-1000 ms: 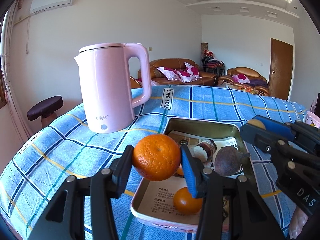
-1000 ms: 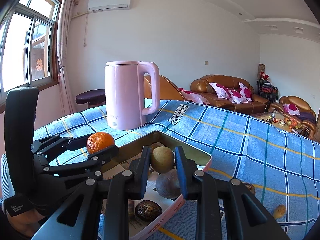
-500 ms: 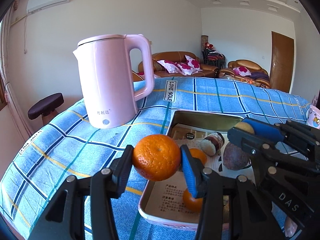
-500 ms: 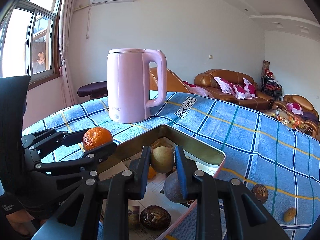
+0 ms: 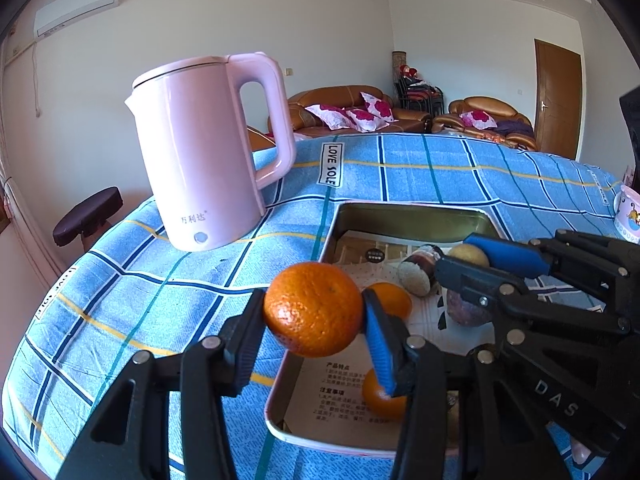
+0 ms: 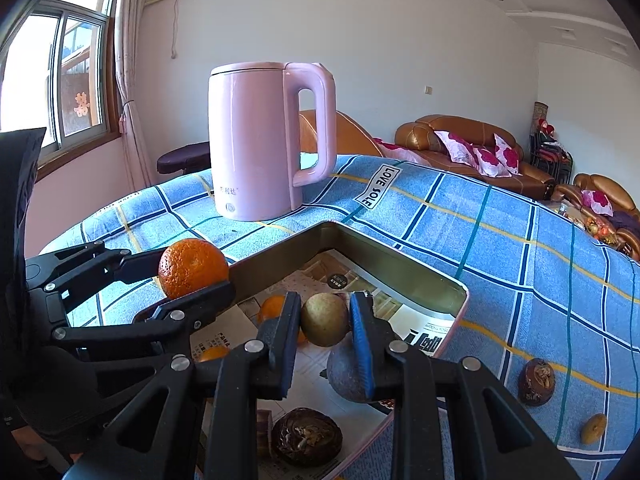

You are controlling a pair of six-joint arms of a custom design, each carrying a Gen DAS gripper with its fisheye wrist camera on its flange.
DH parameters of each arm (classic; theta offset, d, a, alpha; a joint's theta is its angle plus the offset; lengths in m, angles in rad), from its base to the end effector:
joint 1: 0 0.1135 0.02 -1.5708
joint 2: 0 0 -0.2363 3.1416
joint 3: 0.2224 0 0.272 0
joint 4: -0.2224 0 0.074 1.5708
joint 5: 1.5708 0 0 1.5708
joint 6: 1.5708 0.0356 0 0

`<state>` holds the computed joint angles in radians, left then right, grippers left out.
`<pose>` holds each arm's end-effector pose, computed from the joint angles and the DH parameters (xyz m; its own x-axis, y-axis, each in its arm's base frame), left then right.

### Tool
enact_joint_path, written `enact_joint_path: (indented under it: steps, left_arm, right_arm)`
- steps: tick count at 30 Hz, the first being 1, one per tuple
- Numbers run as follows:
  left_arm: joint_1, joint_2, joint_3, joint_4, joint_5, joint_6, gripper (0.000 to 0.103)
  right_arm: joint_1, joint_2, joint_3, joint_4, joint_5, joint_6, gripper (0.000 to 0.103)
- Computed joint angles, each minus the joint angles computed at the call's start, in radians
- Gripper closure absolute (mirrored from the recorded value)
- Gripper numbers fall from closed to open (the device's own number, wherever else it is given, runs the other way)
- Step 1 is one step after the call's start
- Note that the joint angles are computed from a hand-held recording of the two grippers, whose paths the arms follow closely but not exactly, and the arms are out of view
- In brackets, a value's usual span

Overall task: Organize fruits
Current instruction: 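Open both tools to drop the orange and kiwi into the tin, then grasp the dark round cake with the left tool while the right tool grasps a brown kiwi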

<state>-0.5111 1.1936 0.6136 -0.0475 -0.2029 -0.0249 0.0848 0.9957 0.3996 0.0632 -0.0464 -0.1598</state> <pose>0.2441 -0.1287 0.1741 -0.5203 0.2638 -0.8122 0.3240 0.9410 0.0981 0.2381 0.0219 0.1568 -0.4800 -0.2003 -0.8541 -0.2034 0.9725 -0.1138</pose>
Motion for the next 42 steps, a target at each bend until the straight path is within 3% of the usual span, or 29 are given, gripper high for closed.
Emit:
enact_joint_path:
  steps: [3,8,14,20,26,30,33,38,42]
  left_arm:
    - [0.001,0.001,0.002,-0.004,0.003,-0.003,0.053]
    - [0.005,-0.015,-0.009,0.000,-0.005,-0.015,0.046]
    - [0.012,-0.061,-0.043,0.014,0.009,-0.022,0.035]
    - [0.002,-0.119,-0.076,0.029,-0.014,-0.038,0.014]
    - [-0.078,-0.168,-0.081,0.017,-0.075,-0.047,0.010]
    - [-0.186,-0.171,-0.066,0.008,-0.138,-0.048,0.010]
    - [-0.294,-0.156,-0.046,0.006,-0.185,-0.052,0.004]
    - [-0.467,-0.079,0.003,0.038,-0.269,-0.014,0.003]
    - [-0.504,0.001,0.054,0.059,-0.284,-0.001,0.003]
  right_arm:
    - [-0.008,0.014,0.010,-0.008,-0.013,0.003,0.075]
    - [-0.037,0.003,0.006,-0.011,-0.021,0.023,0.057]
    - [-0.072,-0.080,-0.042,-0.002,-0.040,0.041,0.044]
    - [-0.110,-0.206,-0.101,-0.025,-0.042,0.042,0.030]
    - [-0.163,-0.369,-0.148,-0.120,-0.049,0.013,0.030]
    - [-0.289,-0.522,-0.178,-0.231,-0.145,-0.016,0.030]
    - [-0.428,-0.602,-0.180,-0.314,-0.230,-0.053,0.030]
    - [-0.668,-0.590,-0.156,-0.346,-0.357,-0.120,0.028]
    - [-0.833,-0.499,-0.124,-0.313,-0.444,-0.140,0.028]
